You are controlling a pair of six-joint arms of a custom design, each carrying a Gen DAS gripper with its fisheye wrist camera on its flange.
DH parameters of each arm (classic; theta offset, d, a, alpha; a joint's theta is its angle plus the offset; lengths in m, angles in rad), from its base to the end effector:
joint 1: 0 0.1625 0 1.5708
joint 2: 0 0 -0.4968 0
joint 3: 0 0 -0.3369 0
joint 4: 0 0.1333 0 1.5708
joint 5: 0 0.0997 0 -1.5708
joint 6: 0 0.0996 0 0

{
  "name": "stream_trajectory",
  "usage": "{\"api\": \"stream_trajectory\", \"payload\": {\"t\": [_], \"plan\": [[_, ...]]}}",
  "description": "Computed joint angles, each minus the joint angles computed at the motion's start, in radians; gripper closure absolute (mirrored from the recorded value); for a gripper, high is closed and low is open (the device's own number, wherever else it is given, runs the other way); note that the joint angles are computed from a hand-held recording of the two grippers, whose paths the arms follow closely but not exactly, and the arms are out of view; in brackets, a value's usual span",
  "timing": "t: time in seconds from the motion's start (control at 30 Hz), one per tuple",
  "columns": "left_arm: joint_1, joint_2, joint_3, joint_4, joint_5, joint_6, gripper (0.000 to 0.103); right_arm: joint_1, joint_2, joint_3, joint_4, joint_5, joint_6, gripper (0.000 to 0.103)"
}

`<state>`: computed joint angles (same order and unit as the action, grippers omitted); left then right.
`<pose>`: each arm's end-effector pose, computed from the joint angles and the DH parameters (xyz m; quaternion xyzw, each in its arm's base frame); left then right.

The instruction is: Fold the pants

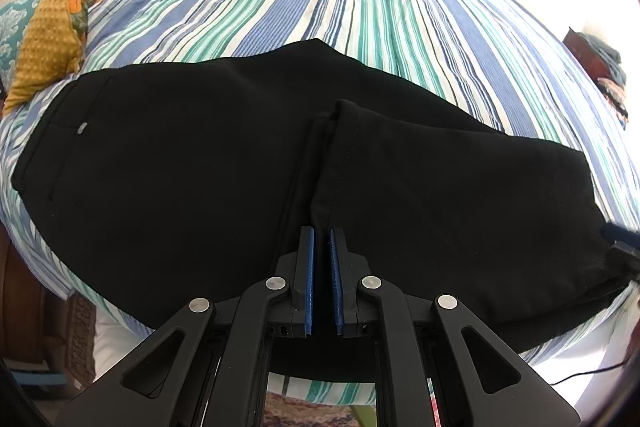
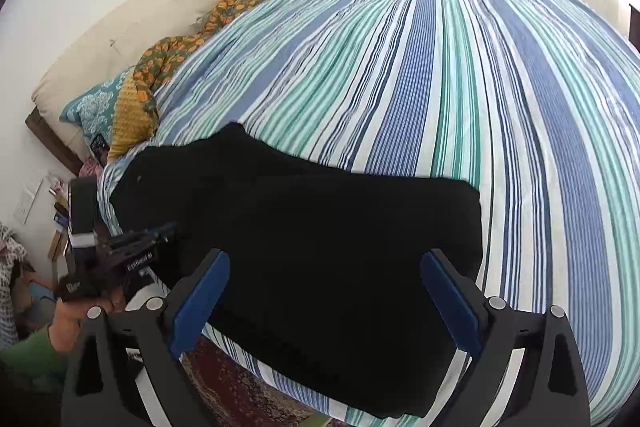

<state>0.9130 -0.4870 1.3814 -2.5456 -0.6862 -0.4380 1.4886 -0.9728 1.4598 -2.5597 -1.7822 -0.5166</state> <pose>-0.2947 -0.7256 0.0774 0.0819 0.8995 -0.2538 0.3461 0.0536 -0.7185 0.3780 0.1820 -0.9463 0.2058 0.1705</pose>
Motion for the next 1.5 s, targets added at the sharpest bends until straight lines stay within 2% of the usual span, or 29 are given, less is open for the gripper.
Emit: {"api": "stream_trajectory", "payload": {"t": [0.07,0.1,0.13,0.17,0.27,0.37,0.57,0.67,0.83,0.97,1.07,1.17,1.23,1.37,1.5], "plan": [[-0.002,0.0,0.001,-0.001,-0.003,0.005,0.094,-0.025,0.022,0.008,0.051,-0.079,0.049,0.007],[-0.003,0.001,0.003,-0.002,0.001,0.009,0.094,-0.044,0.02,0.032,0.028,-0.066,0.048,0.006],[-0.004,0.002,0.002,0.0,0.005,0.012,0.094,-0.061,0.005,0.069,-0.037,-0.01,0.011,0.007],[-0.004,0.003,0.004,-0.004,0.007,0.014,0.093,-0.068,-0.001,0.088,-0.068,0.009,-0.005,0.007],[-0.003,0.005,0.004,-0.008,0.006,0.017,0.093,-0.065,0.003,0.075,-0.051,0.003,0.001,0.006],[-0.005,0.007,0.003,-0.009,0.011,0.024,0.093,-0.075,0.001,0.083,-0.065,0.03,0.002,0.006],[-0.006,0.007,0.006,-0.023,0.001,0.039,0.085,-0.07,0.003,0.096,-0.094,0.025,-0.008,0.005],[-0.006,0.007,0.005,-0.027,-0.013,0.046,0.077,-0.065,0.007,0.101,-0.109,0.016,-0.016,0.003],[0.003,-0.005,0.003,-0.052,-0.101,0.037,0.043,-0.063,0.009,0.107,-0.123,0.012,-0.025,0.001],[-0.005,-0.011,-0.006,-0.022,-0.12,0.01,0.037,-0.065,0.009,0.111,-0.13,0.014,-0.03,0.001],[-0.005,-0.041,0.008,-0.021,-0.168,-0.017,0.034,-0.066,0.009,0.113,-0.133,0.017,-0.031,0.001],[0.011,-0.105,0.061,-0.12,-0.244,-0.062,0.032,-0.066,0.009,0.112,-0.132,0.017,-0.031,0.001],[0.03,-0.161,0.123,-0.239,-0.264,-0.116,0.022,-0.066,0.009,0.112,-0.133,0.017,-0.032,0.001],[0.073,-0.264,0.238,-0.414,-0.205,-0.26,0.018,-0.066,0.01,0.112,-0.137,0.018,-0.033,0.0],[0.129,-0.352,0.359,-0.532,-0.128,-0.482,0.019,-0.063,0.011,0.111,-0.14,0.015,-0.031,0.0]]}}
